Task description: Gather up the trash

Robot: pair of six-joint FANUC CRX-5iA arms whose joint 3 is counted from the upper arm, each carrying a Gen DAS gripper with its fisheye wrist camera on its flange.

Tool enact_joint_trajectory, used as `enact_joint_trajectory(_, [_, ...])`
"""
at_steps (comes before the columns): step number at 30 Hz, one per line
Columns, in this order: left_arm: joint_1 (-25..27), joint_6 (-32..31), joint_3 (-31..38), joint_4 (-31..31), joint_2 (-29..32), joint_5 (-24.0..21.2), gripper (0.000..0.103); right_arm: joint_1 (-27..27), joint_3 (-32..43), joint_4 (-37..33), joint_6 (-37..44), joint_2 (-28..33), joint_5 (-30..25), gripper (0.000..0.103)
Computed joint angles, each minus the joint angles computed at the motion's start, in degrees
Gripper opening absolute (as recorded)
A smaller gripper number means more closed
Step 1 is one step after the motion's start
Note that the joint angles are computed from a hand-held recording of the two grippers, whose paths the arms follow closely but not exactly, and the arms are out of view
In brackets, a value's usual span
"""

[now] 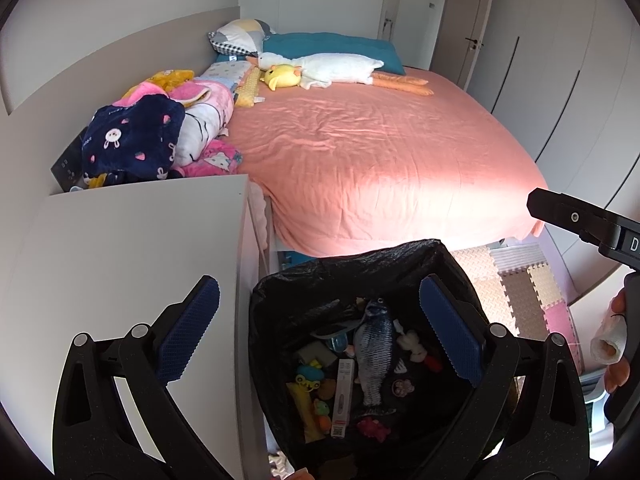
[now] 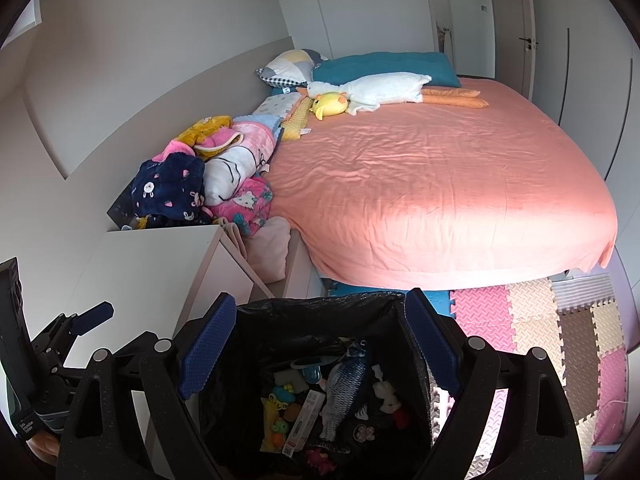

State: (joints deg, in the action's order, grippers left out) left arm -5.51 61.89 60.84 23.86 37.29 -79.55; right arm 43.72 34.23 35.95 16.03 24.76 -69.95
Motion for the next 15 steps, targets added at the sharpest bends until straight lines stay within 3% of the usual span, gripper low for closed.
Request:
enact_joint_trajectory(6, [-0.1, 0.1, 3.7, 0.0, 2.1, -2.1, 0.097, 0.0, 0.3, -0.1, 0.2, 0.2, -0.2, 0.086])
enact_joint_trajectory(15, [-0.5, -0.8, 3.3, -1.2, 1.7, -1.5, 0.097, -0.1, 0.6, -0.1, 0.3, 0.3, -0.3, 0.086])
